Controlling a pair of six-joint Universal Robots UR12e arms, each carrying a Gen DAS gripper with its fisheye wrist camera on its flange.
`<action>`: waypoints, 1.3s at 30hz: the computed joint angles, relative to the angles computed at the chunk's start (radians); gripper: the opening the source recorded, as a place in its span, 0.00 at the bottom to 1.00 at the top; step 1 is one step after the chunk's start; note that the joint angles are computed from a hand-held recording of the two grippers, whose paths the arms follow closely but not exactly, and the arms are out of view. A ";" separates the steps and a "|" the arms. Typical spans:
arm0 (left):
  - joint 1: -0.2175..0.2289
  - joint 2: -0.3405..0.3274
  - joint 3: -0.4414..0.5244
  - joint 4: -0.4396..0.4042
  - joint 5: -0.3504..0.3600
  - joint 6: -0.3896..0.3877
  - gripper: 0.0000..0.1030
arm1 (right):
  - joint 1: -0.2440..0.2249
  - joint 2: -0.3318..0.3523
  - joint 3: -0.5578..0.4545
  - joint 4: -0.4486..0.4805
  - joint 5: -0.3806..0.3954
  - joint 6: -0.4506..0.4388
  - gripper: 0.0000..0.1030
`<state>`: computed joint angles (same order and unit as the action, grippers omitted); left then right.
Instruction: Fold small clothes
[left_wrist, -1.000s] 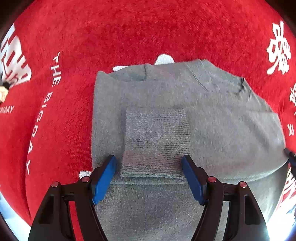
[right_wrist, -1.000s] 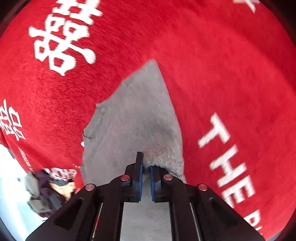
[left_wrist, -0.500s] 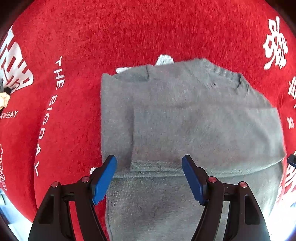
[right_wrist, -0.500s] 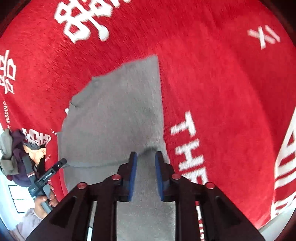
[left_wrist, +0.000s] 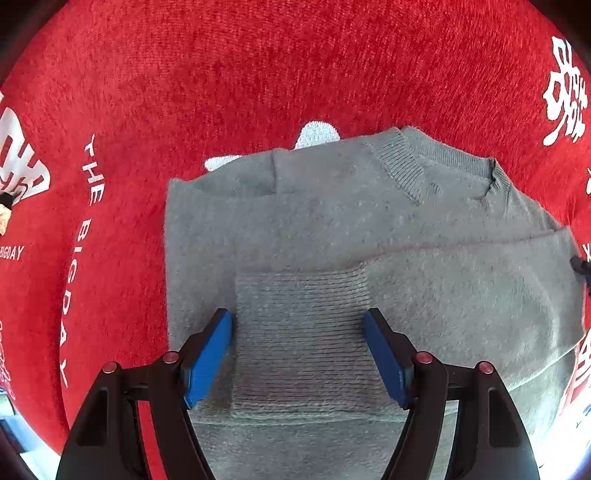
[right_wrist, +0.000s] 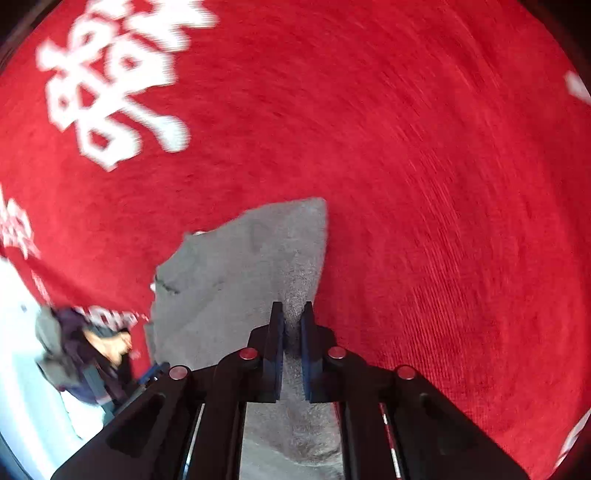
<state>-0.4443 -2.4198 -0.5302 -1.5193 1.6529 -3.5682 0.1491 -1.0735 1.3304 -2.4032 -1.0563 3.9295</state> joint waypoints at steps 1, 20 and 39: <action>0.001 0.008 -0.017 0.012 -0.002 0.004 0.72 | 0.006 0.000 -0.018 0.038 -0.031 -0.051 0.08; -0.010 0.007 -0.007 -0.022 0.027 -0.016 0.77 | 0.109 -0.022 -0.123 0.382 -0.340 -0.194 0.53; -0.012 0.112 -0.148 0.048 -0.114 -0.090 0.77 | 0.148 -0.086 -0.046 0.420 -0.264 -0.142 0.63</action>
<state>-0.4559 -2.3076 -0.6784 -1.4711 1.5386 -3.6585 0.2966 -1.1597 1.2842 -1.9834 -1.3198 3.7877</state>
